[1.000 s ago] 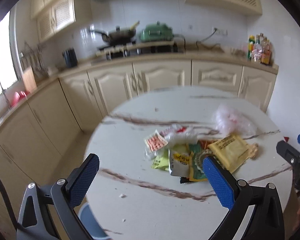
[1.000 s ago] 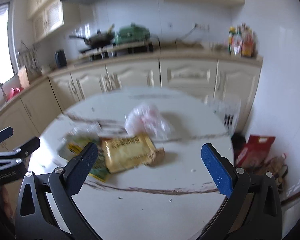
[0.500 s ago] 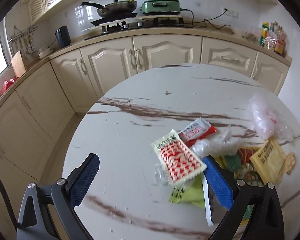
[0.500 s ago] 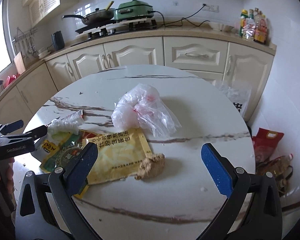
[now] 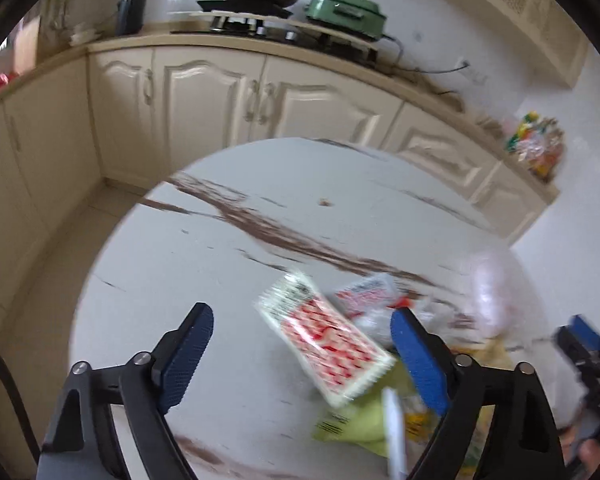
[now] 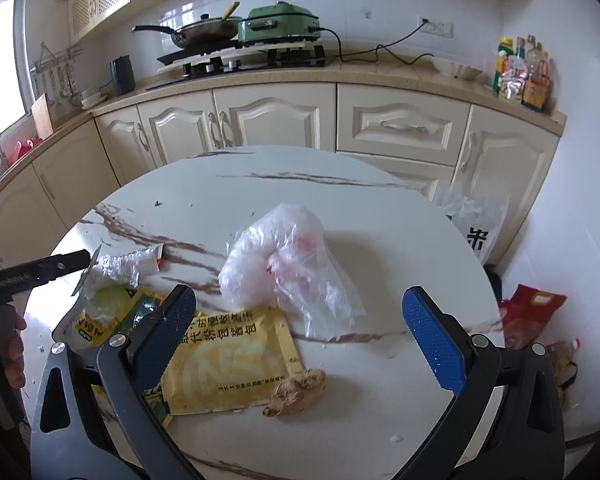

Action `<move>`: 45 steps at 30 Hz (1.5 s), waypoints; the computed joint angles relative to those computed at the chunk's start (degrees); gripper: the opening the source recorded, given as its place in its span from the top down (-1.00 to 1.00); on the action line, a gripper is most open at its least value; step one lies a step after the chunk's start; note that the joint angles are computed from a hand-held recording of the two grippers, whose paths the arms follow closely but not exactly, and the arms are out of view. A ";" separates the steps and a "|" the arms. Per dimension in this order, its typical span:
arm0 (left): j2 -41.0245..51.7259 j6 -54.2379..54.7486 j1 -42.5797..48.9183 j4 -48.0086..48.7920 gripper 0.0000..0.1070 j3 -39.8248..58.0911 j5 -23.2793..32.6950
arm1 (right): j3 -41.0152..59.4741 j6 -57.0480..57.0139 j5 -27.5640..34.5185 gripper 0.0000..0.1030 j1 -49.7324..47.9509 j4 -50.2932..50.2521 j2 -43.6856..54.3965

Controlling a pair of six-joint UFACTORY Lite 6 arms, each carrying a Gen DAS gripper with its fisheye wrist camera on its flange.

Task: Collect trash
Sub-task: 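Grasp the red-checkered wrapper with the left gripper while the right gripper grasps the clear plastic bag, then carry the wrapper and plastic bag over the blue bin and release both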

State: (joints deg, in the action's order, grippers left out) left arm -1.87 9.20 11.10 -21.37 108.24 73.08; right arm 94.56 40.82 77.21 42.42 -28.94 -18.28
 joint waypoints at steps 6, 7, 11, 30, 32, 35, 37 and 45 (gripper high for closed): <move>3.19 -7.55 -8.24 12.09 -0.49 -0.05 -3.98 | 2.39 -6.02 -2.73 -1.00 -6.53 5.49 3.27; 3.30 -7.46 -8.40 11.67 -0.37 -0.33 -4.36 | 2.15 -7.12 -3.28 -1.00 -7.69 6.67 3.75; 1.93 -4.36 -7.91 9.37 0.03 -4.86 -7.39 | 0.51 -11.98 -6.84 -1.00 -13.27 13.69 5.15; -3.25 13.41 9.57 -6.93 0.85 -6.16 1.03 | -0.12 -23.67 -11.82 -0.23 -20.66 21.86 15.68; -4.29 14.28 10.91 -7.82 0.86 -6.09 2.28 | -0.39 -24.01 -11.56 -0.16 -20.50 22.22 14.96; -5.53 15.66 13.70 -9.54 0.87 -5.07 4.61 | -0.51 -22.90 -11.79 -0.11 -19.18 21.35 12.84; -5.88 17.15 17.03 -12.07 0.87 -3.07 7.31 | 0.86 -21.43 -11.37 -0.11 -17.58 19.85 11.75; -4.95 23.21 35.75 -26.26 0.87 11.89 23.56 | 16.70 -13.21 -2.24 -0.11 -5.45 9.91 14.10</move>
